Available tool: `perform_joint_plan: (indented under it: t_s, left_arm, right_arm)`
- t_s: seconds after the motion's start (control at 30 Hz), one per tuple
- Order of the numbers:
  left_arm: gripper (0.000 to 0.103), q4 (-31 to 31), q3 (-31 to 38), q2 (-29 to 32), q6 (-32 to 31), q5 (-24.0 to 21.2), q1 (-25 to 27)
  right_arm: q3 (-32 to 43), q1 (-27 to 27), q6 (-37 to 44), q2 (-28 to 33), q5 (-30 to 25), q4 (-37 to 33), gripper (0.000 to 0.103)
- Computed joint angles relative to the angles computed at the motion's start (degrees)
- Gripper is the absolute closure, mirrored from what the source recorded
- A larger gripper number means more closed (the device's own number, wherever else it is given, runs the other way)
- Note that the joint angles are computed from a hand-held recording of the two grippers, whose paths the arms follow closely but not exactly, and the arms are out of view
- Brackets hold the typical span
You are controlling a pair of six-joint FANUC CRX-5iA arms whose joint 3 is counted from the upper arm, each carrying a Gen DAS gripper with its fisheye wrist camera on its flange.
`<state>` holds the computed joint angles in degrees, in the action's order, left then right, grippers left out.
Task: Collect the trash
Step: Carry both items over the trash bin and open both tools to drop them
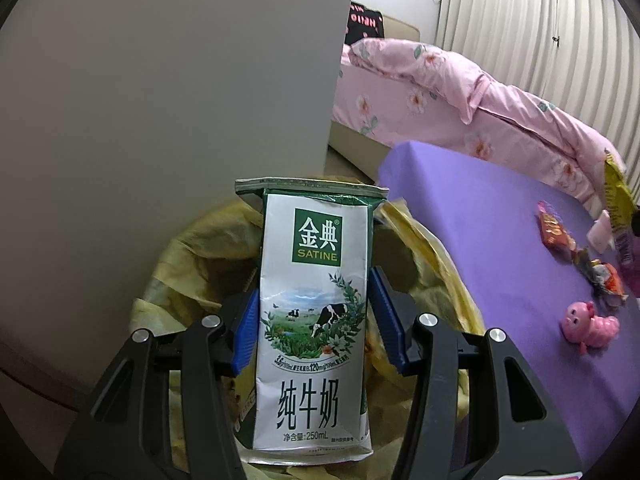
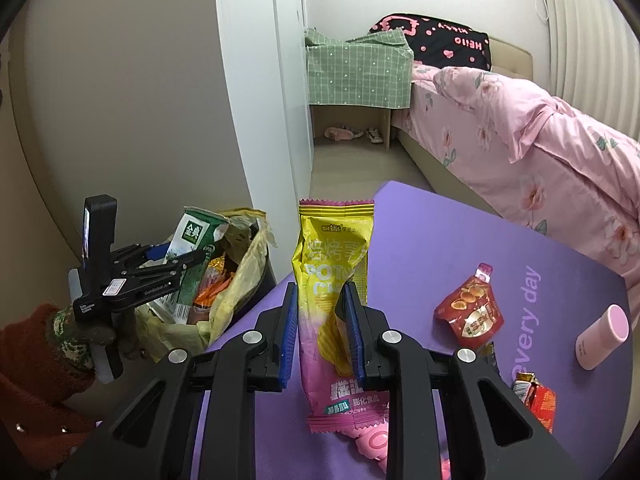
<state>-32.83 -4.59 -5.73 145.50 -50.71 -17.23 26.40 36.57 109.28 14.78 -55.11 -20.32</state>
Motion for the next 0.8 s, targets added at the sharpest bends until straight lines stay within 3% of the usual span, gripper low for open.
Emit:
perform_joint_plan:
  t_s: [0.13,0.3,0.43,0.67,0.8]
  left_arm:
    - [0.049,7.15,-3.39,-1.86,-2.22,5.73,3.77]
    - [0.041,7.4,-5.7,-7.34,-0.59,7.82,4.84]
    - [0.038,-1.29,-3.22,-10.93,6.32,0.03,1.51]
    - [0.038,-7.35,-3.98,-16.84,11.83,-7.97,-1.2]
    - [0.038,-8.38,-5.23,-19.3,14.14,-10.49,-1.75]
  right_arm:
    - [1.27,0.04,0.2,0.85,-0.92,-0.74,0.081]
    - [3.25,1.4,0.42,2.21,-2.45,-1.29,0.081]
    - [6.99,3.47,2.26,4.64,-5.07,-3.68,0.081]
    - [18.92,7.22,1.38,14.02,-12.1,-8.96,0.081]
    - [25.52,10.09,-0.39,19.67,-14.83,-7.01,0.079]
